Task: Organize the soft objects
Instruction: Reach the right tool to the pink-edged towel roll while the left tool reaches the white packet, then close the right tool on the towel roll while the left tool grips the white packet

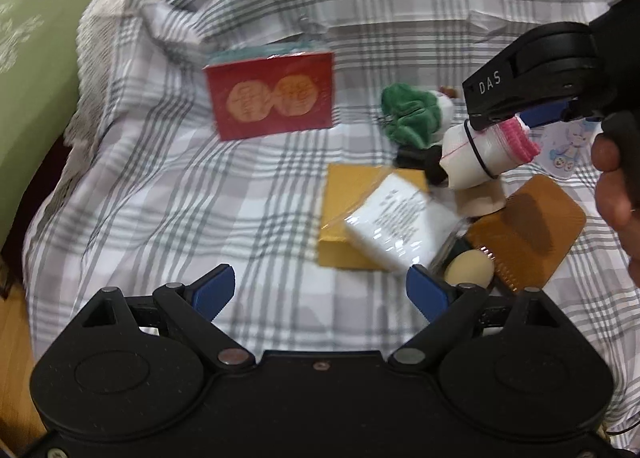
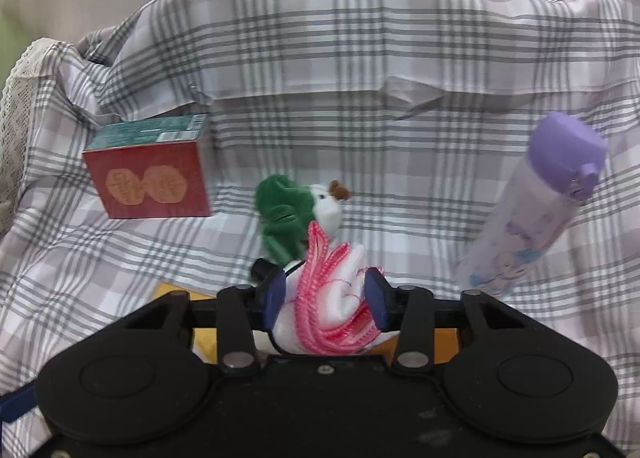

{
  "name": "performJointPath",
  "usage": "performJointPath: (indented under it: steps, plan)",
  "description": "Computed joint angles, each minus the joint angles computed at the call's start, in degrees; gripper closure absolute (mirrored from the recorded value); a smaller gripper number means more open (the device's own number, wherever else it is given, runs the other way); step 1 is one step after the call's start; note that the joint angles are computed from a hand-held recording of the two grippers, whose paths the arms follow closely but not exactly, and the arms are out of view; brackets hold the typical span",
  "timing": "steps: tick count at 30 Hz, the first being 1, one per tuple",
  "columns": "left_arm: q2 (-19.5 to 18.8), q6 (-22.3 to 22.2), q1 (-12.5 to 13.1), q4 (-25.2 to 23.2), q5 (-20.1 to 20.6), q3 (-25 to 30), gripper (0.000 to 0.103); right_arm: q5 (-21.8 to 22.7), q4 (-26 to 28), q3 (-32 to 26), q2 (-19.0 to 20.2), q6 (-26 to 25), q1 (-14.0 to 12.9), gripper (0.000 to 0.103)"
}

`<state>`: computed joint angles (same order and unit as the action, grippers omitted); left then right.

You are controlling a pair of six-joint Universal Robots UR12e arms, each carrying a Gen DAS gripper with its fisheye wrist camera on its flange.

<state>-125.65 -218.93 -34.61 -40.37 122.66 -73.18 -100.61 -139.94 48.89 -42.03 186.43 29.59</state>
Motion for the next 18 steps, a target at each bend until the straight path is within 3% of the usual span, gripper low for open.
performJointPath:
  steps: [3,12,18]
  plan:
    - [-1.4,3.8,-0.2,1.5,0.2,1.6,0.014,0.3,-0.6,1.3,-0.7,0.2,-0.5,0.071]
    - [-5.7,14.1,0.1,3.6,1.8,6.3,0.013,2.5,-2.5,3.7,-1.8,2.6,-1.8,0.075]
    - [-6.2,15.9,0.9,4.1,-0.2,6.6,0.018,2.2,-2.1,3.8,-1.8,4.3,-2.4,0.074]
